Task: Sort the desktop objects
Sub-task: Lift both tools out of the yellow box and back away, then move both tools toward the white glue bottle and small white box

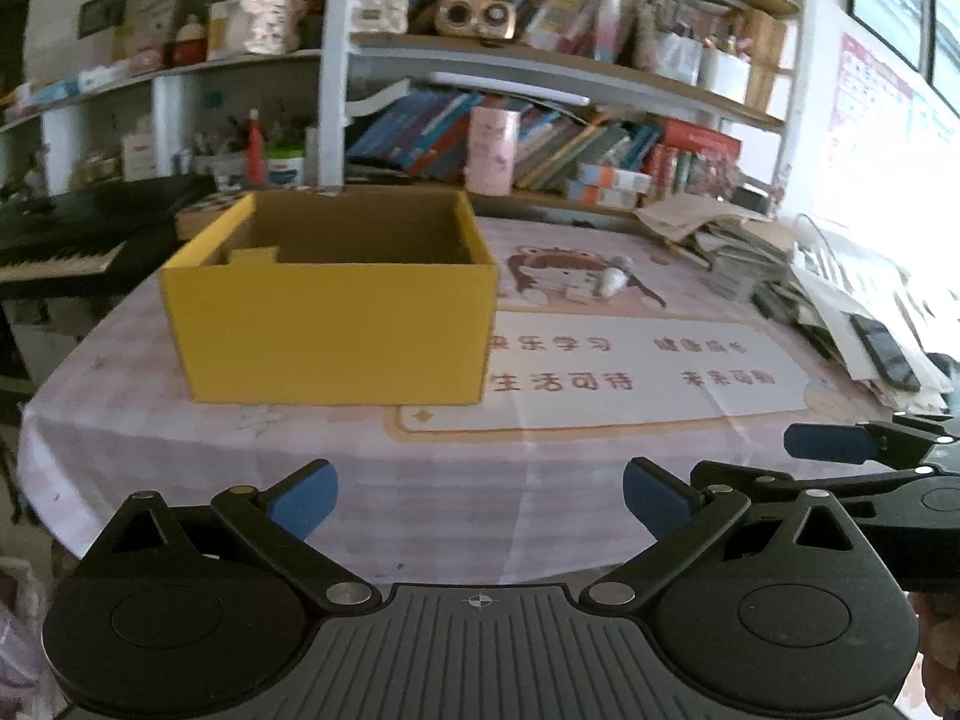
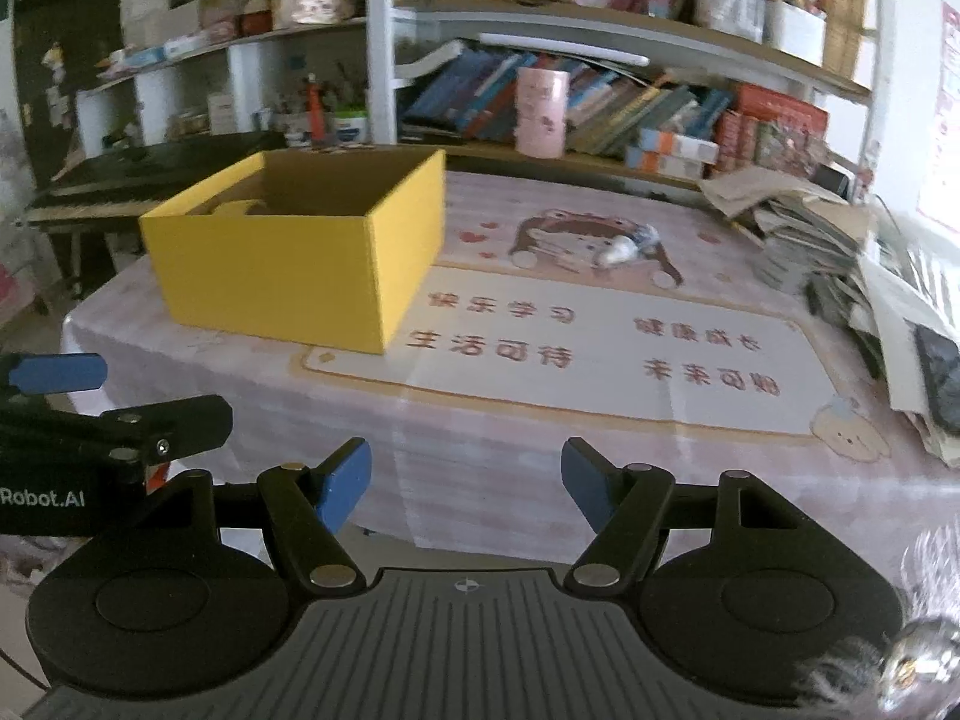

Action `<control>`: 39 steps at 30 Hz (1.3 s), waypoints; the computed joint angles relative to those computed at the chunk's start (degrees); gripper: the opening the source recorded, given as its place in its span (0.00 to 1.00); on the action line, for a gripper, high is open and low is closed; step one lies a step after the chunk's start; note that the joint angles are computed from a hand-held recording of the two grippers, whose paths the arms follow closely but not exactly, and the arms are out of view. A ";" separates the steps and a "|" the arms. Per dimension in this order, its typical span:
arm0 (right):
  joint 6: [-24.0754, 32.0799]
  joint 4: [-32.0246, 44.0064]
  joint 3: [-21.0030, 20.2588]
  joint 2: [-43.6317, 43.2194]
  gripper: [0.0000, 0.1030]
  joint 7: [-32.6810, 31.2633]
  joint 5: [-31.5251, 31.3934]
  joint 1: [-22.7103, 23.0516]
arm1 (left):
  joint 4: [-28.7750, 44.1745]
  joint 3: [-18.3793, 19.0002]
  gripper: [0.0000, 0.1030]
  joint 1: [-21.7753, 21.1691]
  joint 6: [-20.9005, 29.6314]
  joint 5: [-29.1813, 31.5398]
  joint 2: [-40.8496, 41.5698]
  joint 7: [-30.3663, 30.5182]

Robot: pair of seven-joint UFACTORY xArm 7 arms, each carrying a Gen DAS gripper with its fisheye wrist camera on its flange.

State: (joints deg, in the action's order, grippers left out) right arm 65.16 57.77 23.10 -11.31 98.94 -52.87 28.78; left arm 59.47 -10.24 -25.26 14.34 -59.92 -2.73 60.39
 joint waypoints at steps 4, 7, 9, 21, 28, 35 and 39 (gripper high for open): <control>0.38 -1.83 -0.31 -1.95 0.66 -0.10 1.03 -0.42 | 1.78 -0.98 1.00 -0.43 -0.03 1.38 1.79 -1.07; 0.31 -3.39 -0.41 -3.76 0.66 -0.60 2.04 -1.25 | 3.48 -1.96 1.00 -0.50 0.30 2.86 3.36 -2.44; -0.13 -4.65 -0.57 -5.19 0.66 -0.82 2.88 -2.08 | 4.36 -2.63 1.00 -0.46 0.46 3.60 4.23 -2.64; -5.00 -10.83 -0.94 -11.48 0.66 -3.18 6.21 -8.37 | 11.16 -6.75 1.00 -0.07 0.20 11.08 10.86 -7.93; -11.41 -14.58 -2.73 -14.08 0.66 -7.04 6.72 -12.58 | 15.43 -8.25 1.00 -0.55 -1.69 20.18 15.70 -16.48; -18.19 -18.22 -5.30 -17.36 0.66 -12.48 7.61 -18.43 | 23.18 -6.02 1.00 -4.64 -2.05 35.25 22.56 -31.95; -22.44 -20.39 -6.95 -19.10 0.66 -15.67 8.87 -22.05 | 29.55 -2.85 1.00 -8.22 -0.34 43.79 26.97 -41.78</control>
State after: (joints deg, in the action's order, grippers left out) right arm 42.73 37.38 16.15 -30.40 83.27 -44.00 6.74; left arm 89.02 -13.09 -33.49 14.00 -16.13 24.24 18.61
